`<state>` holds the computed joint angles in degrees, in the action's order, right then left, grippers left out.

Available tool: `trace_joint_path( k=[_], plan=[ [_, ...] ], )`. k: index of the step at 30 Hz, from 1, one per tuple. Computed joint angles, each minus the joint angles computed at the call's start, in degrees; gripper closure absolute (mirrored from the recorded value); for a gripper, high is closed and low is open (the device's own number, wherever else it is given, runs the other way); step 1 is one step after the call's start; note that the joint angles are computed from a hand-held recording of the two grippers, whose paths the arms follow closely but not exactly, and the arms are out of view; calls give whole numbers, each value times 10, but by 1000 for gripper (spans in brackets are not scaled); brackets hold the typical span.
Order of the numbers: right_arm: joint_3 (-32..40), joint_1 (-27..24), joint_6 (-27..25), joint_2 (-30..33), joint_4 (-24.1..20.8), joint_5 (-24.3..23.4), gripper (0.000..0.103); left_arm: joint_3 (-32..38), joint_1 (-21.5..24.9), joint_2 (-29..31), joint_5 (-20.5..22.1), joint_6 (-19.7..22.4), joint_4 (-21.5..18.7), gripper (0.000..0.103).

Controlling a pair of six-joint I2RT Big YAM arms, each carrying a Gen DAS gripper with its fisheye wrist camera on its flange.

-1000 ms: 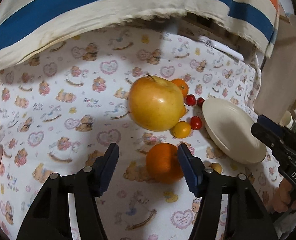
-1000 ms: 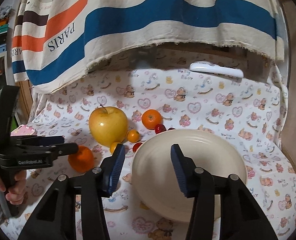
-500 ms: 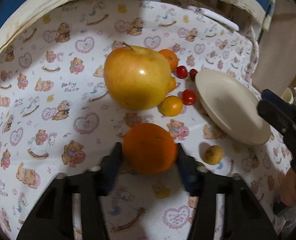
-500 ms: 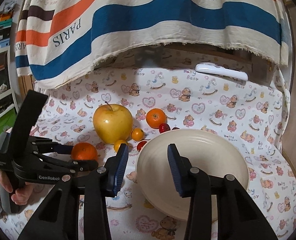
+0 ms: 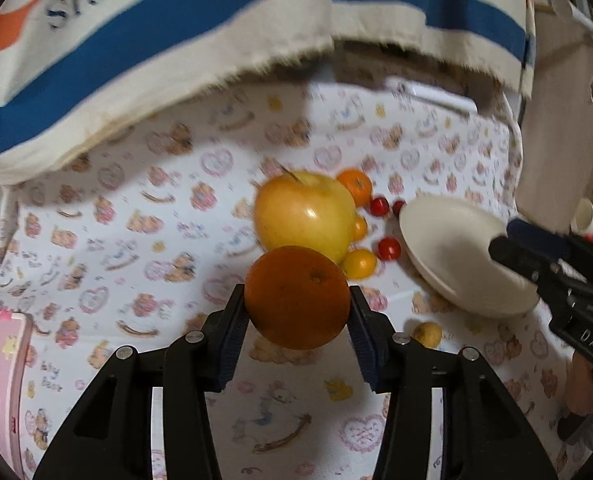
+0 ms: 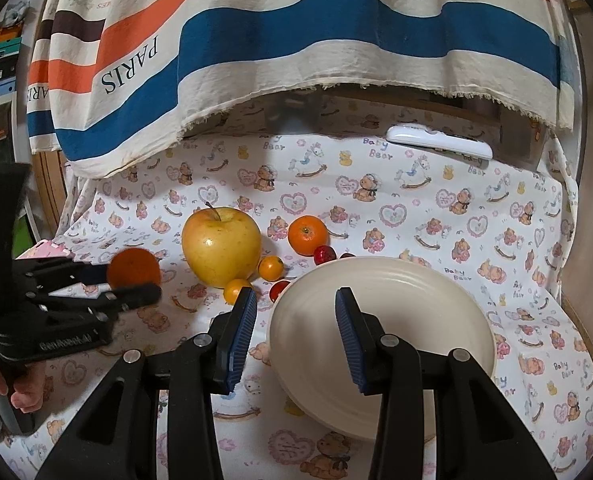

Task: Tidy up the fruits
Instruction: 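Lower the left tool onto the large mandarin orange and close it, then lift the orange with the left tool while the right tool grasps a small brownish fruit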

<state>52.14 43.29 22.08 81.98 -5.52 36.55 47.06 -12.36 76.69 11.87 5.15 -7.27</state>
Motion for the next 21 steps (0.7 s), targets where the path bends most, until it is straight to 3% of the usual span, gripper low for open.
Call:
trace_joint_path(
  k=[7,12,18,21],
  plan=[
    [0,1,-1,1,0,-3,60,-27,23,-27,-7,-53,79,56],
    [2,-3,-10,3,-1,-50,56,-41,37,-43,-17,-71,120,56],
    [16,3,-45,19,-9,-71,56,-52,41,-54,-26,-73,138,56],
    [33,-4,-33,33,-37,-113,56,-52,41,-56,-24,-73,135,56]
  ],
)
